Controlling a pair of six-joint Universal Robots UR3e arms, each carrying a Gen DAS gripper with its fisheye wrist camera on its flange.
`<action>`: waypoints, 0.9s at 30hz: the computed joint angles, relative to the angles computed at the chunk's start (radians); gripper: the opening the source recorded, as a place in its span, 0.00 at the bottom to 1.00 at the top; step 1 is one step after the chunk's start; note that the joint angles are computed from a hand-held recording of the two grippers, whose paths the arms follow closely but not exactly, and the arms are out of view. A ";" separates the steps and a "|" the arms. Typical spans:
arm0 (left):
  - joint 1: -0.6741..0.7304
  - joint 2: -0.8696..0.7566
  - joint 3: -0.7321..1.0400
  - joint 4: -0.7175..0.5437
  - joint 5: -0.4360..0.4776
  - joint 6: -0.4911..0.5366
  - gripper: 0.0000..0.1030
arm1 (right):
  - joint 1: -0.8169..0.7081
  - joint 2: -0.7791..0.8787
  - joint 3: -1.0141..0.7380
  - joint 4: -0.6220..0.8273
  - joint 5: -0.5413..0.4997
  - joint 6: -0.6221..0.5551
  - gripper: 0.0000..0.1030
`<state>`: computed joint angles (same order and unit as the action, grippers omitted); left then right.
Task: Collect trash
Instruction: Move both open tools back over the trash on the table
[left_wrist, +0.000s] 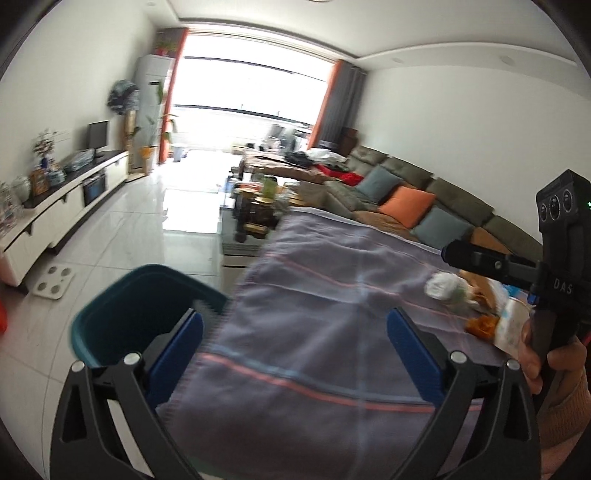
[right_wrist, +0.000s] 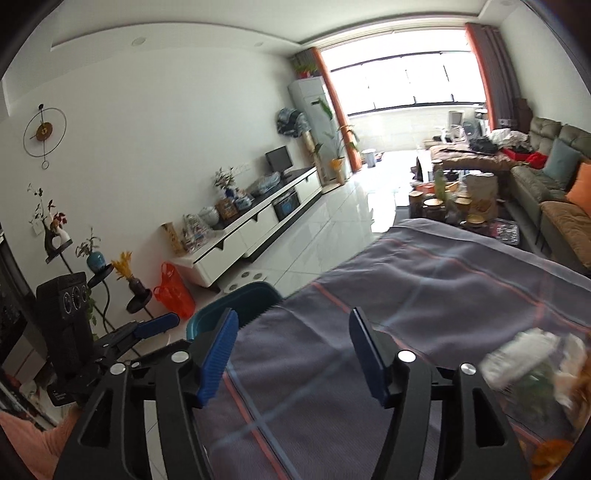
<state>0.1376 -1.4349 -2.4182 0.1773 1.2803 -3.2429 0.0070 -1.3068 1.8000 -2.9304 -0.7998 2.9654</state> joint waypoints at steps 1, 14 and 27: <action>-0.045 -0.046 0.029 0.018 0.014 -0.007 0.97 | -0.027 -0.033 0.046 -0.013 0.000 -0.009 0.64; -0.490 -0.551 0.592 -0.100 -0.008 0.029 0.97 | -0.550 -0.451 0.494 0.081 0.106 -0.172 0.64; -0.599 -0.909 1.250 -0.526 -0.148 0.138 0.95 | -0.766 -0.427 0.536 0.208 0.209 -0.279 0.66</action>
<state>-0.4616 -2.3440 -1.1683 -0.3486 1.1322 -3.1051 -0.7587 -1.7339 2.3360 -2.7220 -0.5910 2.6866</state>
